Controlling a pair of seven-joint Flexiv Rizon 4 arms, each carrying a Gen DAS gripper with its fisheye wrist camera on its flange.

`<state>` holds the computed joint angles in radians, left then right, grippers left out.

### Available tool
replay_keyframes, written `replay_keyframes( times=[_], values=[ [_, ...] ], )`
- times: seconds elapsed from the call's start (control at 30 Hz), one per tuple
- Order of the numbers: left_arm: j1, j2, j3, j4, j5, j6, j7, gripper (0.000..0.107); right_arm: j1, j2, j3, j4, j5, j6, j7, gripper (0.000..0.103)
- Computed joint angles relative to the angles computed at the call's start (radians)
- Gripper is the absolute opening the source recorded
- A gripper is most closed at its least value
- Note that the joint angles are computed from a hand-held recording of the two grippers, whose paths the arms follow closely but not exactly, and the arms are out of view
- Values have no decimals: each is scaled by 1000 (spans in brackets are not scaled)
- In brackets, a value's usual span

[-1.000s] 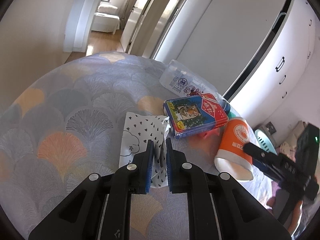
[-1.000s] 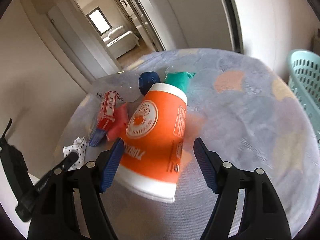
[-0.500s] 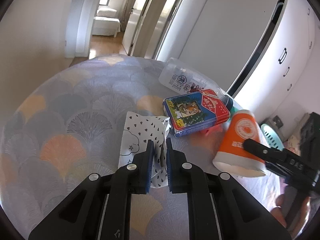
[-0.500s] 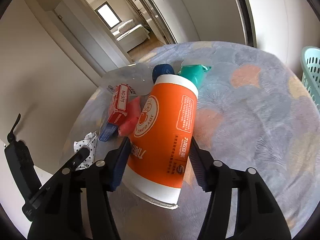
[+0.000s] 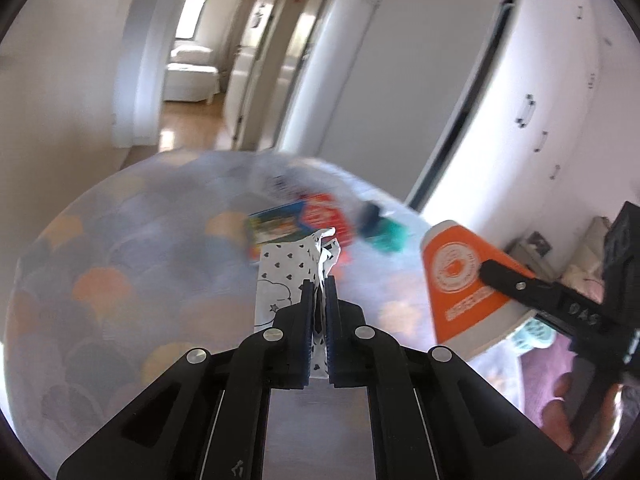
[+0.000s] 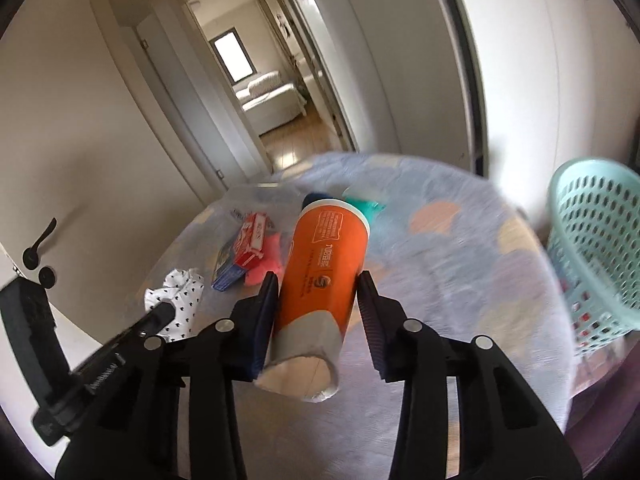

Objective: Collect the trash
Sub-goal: 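Carry the napkin and orange cup over the teal basket and open both tools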

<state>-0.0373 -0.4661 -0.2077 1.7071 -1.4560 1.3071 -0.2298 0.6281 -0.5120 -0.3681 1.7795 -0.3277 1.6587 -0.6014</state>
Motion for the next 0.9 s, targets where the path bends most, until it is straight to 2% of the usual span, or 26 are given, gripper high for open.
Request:
replay_keyframes(
  times=[0.17,0.3,0.37,0.47,0.63,0.73,0.9],
  values=[
    [-26,15,-12,-2,-2,-1,20,4,139,40,-190,90,19,52,-2,38],
    [-53,20,-23,-12,14,-1,36,4,220,72,-312,152,89,84,-32,38],
    [-65,21,-30,-17,24,-11,42,4,291,81,-413,191,134,104,-47,38],
    [-83,11,-44,-41,59,-34,33,4,357,87,-516,228,201,117,-70,38],
    [-111,-26,-70,-89,159,-45,-5,4,407,88,-627,273,305,132,-115,38],
    [-130,-67,-86,-137,268,-48,-62,4,424,69,-693,288,363,129,-142,38],
    [-155,-157,-92,-257,483,-122,-218,4,408,23,-746,294,444,111,-164,38]
  ],
)
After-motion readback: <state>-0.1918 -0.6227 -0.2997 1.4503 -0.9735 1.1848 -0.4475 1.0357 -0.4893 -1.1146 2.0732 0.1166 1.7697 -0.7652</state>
